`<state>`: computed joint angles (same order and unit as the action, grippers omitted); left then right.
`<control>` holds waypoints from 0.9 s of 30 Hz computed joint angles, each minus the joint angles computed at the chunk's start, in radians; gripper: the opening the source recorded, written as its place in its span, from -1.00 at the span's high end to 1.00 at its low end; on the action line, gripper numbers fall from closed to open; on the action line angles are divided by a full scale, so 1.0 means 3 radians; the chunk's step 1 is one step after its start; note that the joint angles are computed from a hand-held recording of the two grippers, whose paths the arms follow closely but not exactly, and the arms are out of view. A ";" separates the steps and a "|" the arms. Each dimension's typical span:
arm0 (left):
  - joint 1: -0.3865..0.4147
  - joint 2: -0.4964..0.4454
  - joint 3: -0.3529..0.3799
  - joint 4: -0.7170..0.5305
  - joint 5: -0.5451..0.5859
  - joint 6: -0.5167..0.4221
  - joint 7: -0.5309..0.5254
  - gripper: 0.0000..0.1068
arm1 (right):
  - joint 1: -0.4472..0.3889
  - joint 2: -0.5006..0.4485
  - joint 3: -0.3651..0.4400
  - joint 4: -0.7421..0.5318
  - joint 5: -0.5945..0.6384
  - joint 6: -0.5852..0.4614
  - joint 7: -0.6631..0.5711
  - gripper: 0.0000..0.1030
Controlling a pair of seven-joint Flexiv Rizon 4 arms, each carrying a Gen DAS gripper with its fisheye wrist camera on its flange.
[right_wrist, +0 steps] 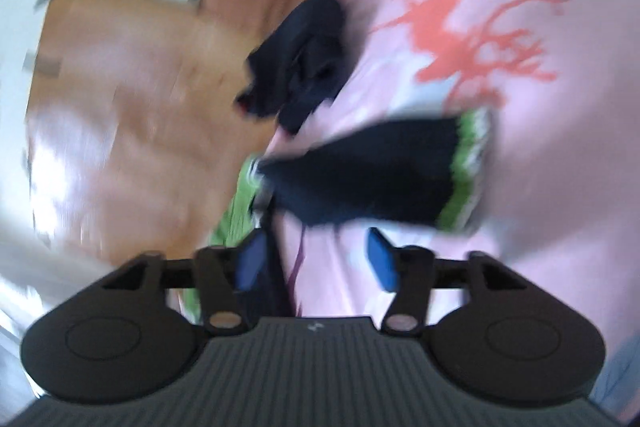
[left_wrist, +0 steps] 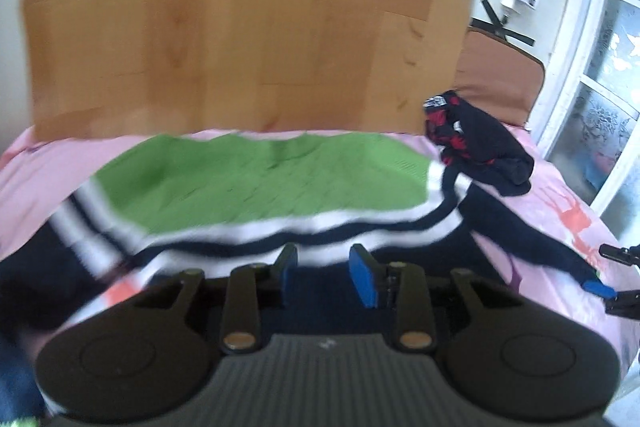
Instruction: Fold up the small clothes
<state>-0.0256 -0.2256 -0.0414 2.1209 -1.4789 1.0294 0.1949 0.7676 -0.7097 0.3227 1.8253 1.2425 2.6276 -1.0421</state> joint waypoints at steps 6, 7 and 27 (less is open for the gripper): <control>-0.0169 -0.0521 -0.0218 -0.0475 0.0132 0.0301 -0.0333 0.38 | -0.0290 0.0142 -0.0189 -0.0388 0.0655 -0.0453 -0.1329 0.70; -0.0184 -0.0627 -0.0238 -0.0554 0.0267 0.0378 -0.0471 0.38 | -0.0384 0.0160 -0.0187 -0.0443 0.0708 -0.0374 -0.1565 0.77; 0.0162 -0.1090 -0.0550 -0.0933 0.0200 0.0554 -0.0813 0.19 | -0.0632 0.0268 0.0071 -0.1044 0.0396 -0.0966 -0.2766 0.08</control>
